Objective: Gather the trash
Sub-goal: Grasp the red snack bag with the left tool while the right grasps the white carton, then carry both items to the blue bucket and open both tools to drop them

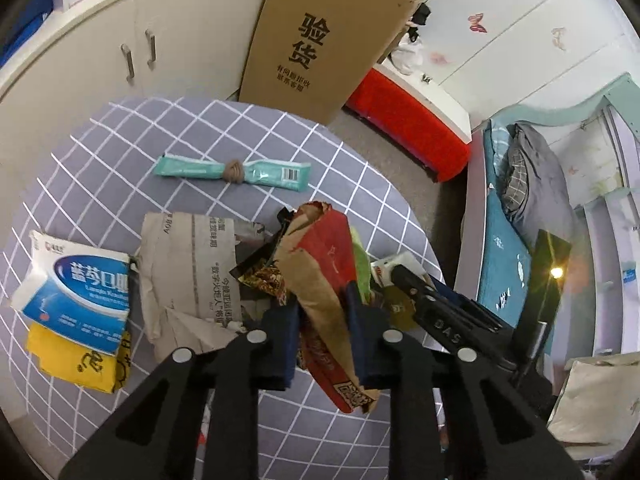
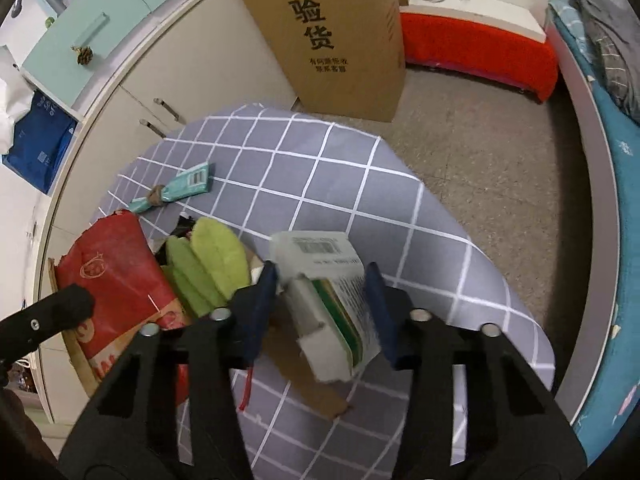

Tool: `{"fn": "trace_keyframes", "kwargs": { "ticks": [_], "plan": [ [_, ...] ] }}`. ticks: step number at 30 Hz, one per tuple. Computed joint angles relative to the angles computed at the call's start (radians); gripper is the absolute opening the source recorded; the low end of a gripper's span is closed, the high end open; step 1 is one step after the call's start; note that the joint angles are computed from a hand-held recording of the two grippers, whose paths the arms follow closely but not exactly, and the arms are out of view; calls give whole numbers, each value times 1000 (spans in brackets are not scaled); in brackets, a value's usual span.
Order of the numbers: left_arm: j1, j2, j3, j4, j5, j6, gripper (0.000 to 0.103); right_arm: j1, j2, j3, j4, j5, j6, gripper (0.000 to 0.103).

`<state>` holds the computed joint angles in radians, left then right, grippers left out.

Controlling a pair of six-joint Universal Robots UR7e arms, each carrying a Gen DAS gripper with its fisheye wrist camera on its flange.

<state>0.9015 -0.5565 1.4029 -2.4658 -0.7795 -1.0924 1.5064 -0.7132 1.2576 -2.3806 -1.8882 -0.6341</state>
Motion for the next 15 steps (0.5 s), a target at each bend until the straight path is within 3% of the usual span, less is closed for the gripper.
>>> {"fn": "trace_keyframes", "kwargs": {
  "ticks": [6,15],
  "plan": [
    [-47,-22,24,5,23,67,21,4,-107,111,-33,14,39,30],
    [-123,-43,50,37,0,203,21,0,-355,402,-224,53,132,27]
  ]
}}
